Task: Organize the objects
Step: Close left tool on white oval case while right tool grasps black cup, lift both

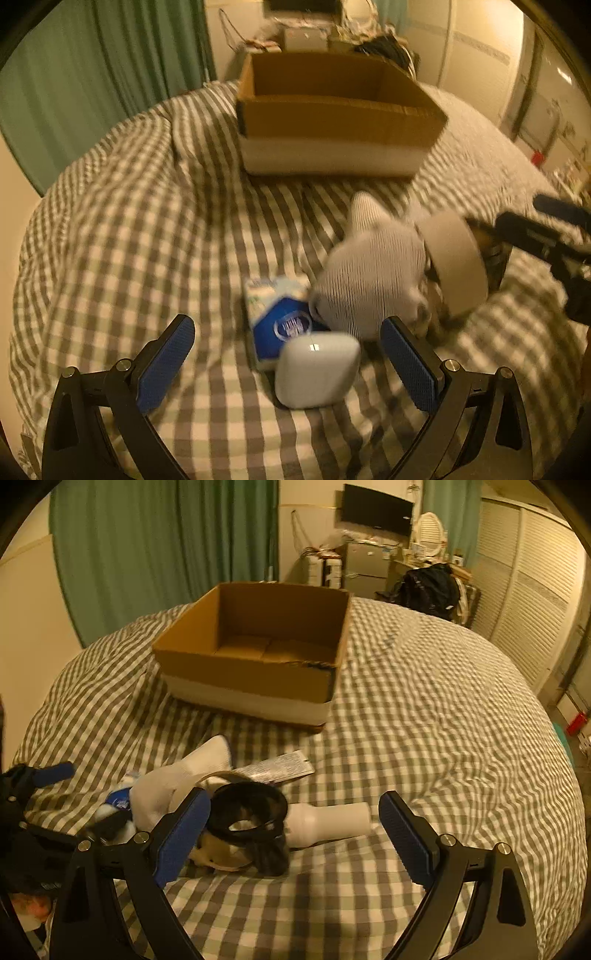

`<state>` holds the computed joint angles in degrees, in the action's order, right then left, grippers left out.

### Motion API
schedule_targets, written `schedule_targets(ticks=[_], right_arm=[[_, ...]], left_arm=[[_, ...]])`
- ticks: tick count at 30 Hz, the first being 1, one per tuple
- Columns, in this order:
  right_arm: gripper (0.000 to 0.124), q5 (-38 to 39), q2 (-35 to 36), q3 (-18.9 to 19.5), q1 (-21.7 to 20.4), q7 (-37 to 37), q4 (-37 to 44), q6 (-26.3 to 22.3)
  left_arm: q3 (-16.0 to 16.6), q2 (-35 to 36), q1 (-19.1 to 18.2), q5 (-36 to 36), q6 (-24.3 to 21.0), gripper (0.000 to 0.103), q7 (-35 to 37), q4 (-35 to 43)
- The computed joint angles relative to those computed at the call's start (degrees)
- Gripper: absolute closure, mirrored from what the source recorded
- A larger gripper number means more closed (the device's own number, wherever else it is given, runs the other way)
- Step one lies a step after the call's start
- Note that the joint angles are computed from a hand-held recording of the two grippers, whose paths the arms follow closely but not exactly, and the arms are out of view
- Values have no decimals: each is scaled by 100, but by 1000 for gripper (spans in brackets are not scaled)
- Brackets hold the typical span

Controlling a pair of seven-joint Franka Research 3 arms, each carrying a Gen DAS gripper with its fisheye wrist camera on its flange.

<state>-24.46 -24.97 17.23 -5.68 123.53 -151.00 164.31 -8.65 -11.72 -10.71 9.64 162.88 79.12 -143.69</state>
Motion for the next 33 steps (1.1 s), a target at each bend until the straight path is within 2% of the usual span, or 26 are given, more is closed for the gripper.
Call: schedule_targets(ticks=[2, 4, 6, 9, 11, 15, 19, 22, 25, 28, 29, 30, 33], right_arm=[[31, 232, 123, -242, 301, -333, 14, 64], [31, 313, 239, -254, 378, -483, 77, 2], [31, 319, 374, -230, 413, -536, 167, -138], [31, 523, 465, -440, 628, -723, 181, -181], [31, 557, 414, -463, 626, -702, 146, -163], [31, 867, 238, -603, 705, -748, -19, 66], [31, 984, 359, -471, 467, -558, 106, -189], [34, 1448, 647, -867, 877, -1055, 249, -360], [36, 1561, 803, -923, 1028, -1320, 361, -480], [57, 2144, 959, -1218, 1445, -2041, 428, -505], [67, 2335, 979, -1284, 1540, -2255, 434, -500], [69, 2516, 977, -1330, 1622, -2444, 425, -493], [70, 2221, 890, -1051, 1403, -2193, 367, -481]], left_arm=[[-9, 71, -6, 3, -130, 0, 33, 37], [13, 157, -26, -93, -187, 5, 103, 93], [124, 231, -147, -498, -211, 9, 441, 130], [248, 249, -325, -1213, -364, 25, 1110, 160], [151, 245, -248, -1167, -426, 35, 1113, 161], [123, 207, -221, -1305, -417, 45, 1222, 120], [92, 158, -176, -1241, -404, 56, 1195, 134], [96, 81, -202, -1232, -475, 56, 1279, 115], [122, -2, -236, -1271, -624, 56, 1368, 89], [140, -73, -278, -1318, -701, 56, 1499, 19], [142, -100, -287, -1327, -705, 56, 1523, -8], [154, -140, -307, -1348, -682, 56, 1583, -51], [212, -297, -383, -1455, -573, 57, 1728, -208]])
